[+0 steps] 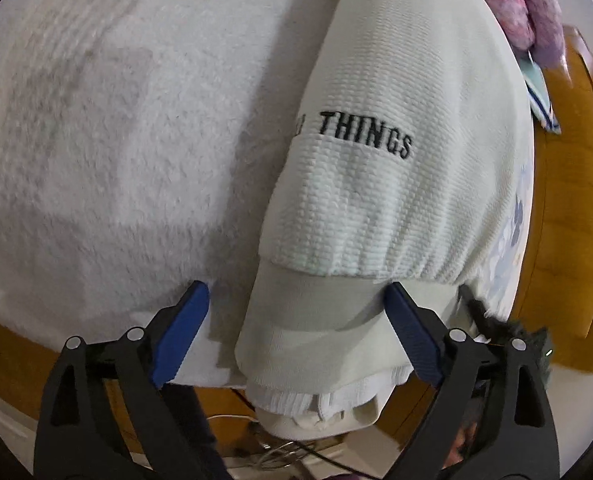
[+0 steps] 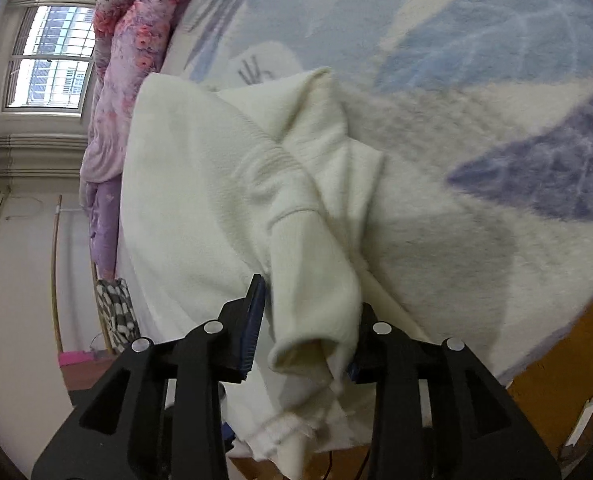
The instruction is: Fold large clothes
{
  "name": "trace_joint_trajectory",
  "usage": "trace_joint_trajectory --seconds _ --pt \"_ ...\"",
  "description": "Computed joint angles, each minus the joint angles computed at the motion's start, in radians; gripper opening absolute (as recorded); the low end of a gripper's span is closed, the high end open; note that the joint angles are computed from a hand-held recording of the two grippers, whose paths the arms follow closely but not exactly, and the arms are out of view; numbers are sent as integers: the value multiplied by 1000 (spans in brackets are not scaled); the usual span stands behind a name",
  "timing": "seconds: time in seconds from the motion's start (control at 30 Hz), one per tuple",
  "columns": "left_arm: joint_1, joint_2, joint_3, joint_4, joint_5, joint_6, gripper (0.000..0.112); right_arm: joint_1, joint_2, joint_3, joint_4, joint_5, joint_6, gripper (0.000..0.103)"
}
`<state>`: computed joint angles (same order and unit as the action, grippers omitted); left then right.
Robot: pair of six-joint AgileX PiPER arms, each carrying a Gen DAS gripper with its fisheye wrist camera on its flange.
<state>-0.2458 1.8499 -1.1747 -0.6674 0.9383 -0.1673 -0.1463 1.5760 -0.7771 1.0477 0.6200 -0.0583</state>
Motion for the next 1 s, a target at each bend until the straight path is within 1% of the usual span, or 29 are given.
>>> trace_joint_trajectory --seconds 0.03,0.07,0.1,0.13,0.17,0.2,0.23,0.3,0.37,0.4,0.43,0.5,0.57,0.67,0.7,0.8,0.83,0.87,1.0 --pt "-8 2 3 4 -13 -8 93 -13 -2 2 -13 12 5 32" --pt "-13 1 9 6 -25 -6 94 -13 -8 3 -67 6 50 40" --pt "-23 3 16 7 -42 -4 94 -16 -14 10 -104 0 83 45" --pt "-35 3 14 18 -48 -13 94 -30 -24 30 -101 7 82 54" --pt "-49 4 10 31 -55 -20 94 -48 -29 54 -58 13 47 54" --pt "-55 1 11 32 -56 -13 94 -70 -27 82 16 25 -21 54" --pt "-55 1 12 23 -54 -1 85 -92 -16 103 84 47 -78 55" --pt "-67 16 -11 -40 -47 24 63 -130 -1 144 205 82 -178 58" --pt "-63 21 -38 -42 -14 12 44 -157 9 172 284 113 -236 63" --pt "-57 21 -53 -49 4 15 32 -171 4 192 313 126 -261 65" --pt "-44 12 -67 -72 35 20 29 -181 7 201 337 142 -276 67" --pt "-6 -12 -74 -140 67 48 28 -202 4 225 372 167 -298 68" --pt "15 -30 -79 -174 80 60 28 -219 -5 258 419 192 -326 74" --pt "28 -28 -127 -183 117 52 28 -225 -23 307 501 223 -375 80" --pt "31 -19 -141 -189 128 47 28 -218 -12 309 523 228 -396 81" --pt "66 -17 -140 -198 158 67 28 -212 46 293 590 252 -452 89" --pt "61 -15 -140 -203 156 65 28 -201 63 268 592 248 -437 90" --pt "69 -21 -130 -209 159 73 28 -198 62 257 562 241 -414 90" --pt "66 -22 -149 -162 182 72 28 -156 84 145 400 218 -285 91"
